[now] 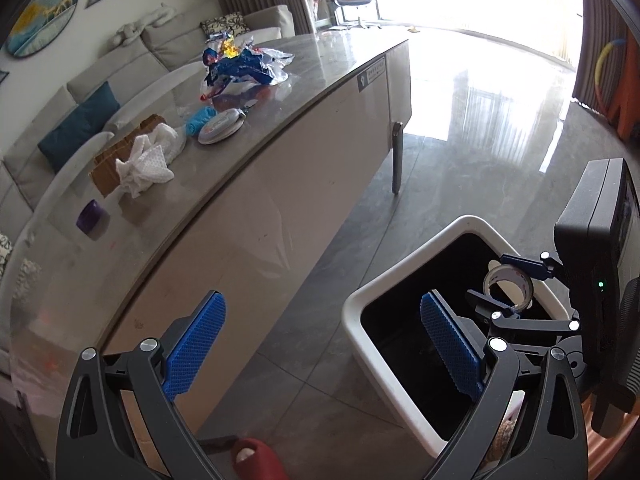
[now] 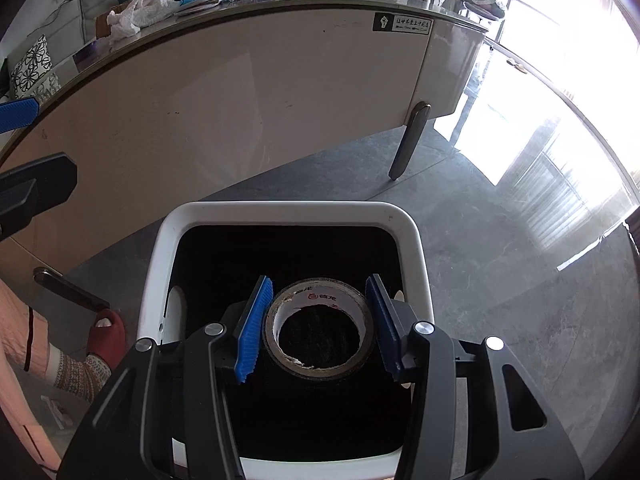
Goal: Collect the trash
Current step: 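Release the tape roll from the right tool into the bin, then return to the table and grasp the purple lid with the left tool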
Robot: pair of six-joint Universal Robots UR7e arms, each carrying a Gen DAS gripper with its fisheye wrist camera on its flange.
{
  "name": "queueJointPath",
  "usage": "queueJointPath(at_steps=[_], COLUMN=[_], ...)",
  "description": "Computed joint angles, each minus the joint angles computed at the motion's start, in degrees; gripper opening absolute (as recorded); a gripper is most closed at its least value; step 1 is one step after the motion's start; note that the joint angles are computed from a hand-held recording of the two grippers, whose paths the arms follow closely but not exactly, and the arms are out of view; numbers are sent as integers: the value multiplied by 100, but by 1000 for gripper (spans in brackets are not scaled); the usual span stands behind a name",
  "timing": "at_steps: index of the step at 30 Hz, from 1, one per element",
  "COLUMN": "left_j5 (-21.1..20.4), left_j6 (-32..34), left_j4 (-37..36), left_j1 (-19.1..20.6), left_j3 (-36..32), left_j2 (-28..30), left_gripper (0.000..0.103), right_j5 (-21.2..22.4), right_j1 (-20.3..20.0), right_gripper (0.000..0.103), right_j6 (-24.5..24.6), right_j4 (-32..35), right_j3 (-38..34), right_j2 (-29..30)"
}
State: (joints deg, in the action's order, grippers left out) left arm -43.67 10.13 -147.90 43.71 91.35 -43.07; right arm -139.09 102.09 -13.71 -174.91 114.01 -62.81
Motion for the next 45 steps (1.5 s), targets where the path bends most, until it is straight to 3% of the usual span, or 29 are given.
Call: queueJointPath(at_steps=[13,15,19,35,45], left_j5=[-20,-29,-29,-7,353], left_j6=[0,-3,5,29,102], left_j4=[79,79,54,-136,-699], left_j1=[-9,-12,-19,-33,122], left_j3=[-45,-46,-36,45,-246], left_j2=[55,55,53,-103,-270], left_gripper=[98,98,98,98,98], right_j5=[108,85,11,-43,-107], right_j1=[-42,-47,-33,95,703], right_gripper=[51,82,98,98,98], right_j6=[44,80,27,18,-953], right_j4=[257,159,35,-180,-876], right_j3=[-43,-23,-37,-124,-895], right_j2=[-39,-25,10,34,347])
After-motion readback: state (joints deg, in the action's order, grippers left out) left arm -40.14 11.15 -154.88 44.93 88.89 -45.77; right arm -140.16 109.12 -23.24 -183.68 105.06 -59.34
